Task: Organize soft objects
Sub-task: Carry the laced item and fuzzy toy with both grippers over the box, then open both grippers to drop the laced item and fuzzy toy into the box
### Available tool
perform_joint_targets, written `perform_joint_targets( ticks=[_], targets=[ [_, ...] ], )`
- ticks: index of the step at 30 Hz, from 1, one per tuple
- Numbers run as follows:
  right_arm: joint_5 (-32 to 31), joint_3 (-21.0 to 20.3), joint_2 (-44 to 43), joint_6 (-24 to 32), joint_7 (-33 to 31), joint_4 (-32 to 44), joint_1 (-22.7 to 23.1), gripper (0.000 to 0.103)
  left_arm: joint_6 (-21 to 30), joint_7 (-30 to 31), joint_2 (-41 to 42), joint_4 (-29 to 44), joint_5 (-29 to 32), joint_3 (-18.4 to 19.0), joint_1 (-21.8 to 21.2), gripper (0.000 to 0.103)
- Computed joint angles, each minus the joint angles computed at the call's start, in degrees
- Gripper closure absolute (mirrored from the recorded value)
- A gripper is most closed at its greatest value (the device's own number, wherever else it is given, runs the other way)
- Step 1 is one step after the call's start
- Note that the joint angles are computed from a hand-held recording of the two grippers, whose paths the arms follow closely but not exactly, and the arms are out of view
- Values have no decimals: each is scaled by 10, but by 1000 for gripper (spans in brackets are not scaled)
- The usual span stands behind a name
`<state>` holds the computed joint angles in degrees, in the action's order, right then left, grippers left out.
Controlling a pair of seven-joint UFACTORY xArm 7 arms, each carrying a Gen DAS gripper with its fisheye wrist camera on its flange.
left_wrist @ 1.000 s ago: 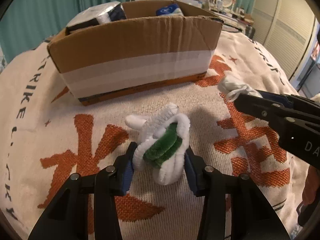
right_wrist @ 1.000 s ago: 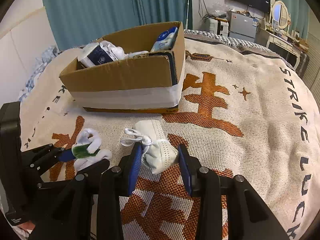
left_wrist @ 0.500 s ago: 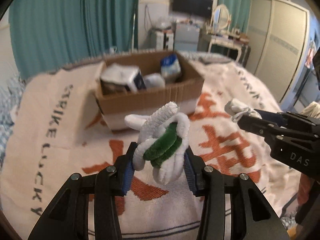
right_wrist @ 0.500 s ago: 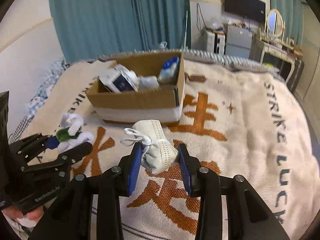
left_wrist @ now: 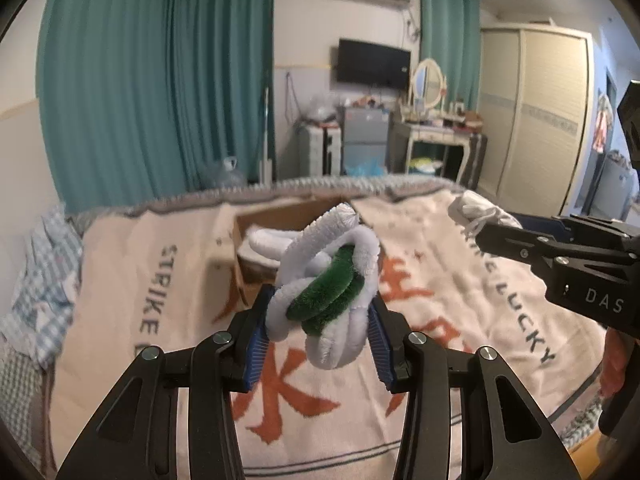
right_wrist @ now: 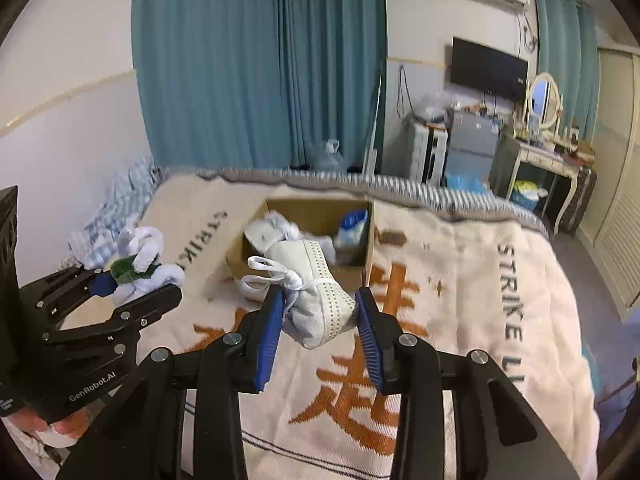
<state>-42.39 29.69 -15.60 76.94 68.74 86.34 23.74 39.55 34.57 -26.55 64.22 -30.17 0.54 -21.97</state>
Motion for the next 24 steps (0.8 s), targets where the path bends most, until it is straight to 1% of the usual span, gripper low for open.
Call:
perform_joint_targets(
  ticks=[5,10,12,15,17,20,24],
  targets=[
    [-50,7,44,23,-32,79,3,67,-10,11,29,47,-16,8,-2,60],
    [-79,-29,89,7,-68,140,25,67,-25,16,71,86,-22,3,10,60],
    [-79,-50,103,-10,-80,152,32,67,-32,14,96,106,-20,-3,16,60],
    [-71,-85,120,-44,-93,159,36,67,-41,8,142,140,-17,-14,26,60],
    [-64,-104,129,-60,-99,158,37,67,-57,-5,167,153,-3,-28,36,60],
    [-43,-132,137,-93,-104,144,30,67,-56,-26,215,188,12,-43,48,60],
    [-4,-164,146,-141,-118,110,10,67,-60,-59,288,241,47,-67,60,60]
  ],
)
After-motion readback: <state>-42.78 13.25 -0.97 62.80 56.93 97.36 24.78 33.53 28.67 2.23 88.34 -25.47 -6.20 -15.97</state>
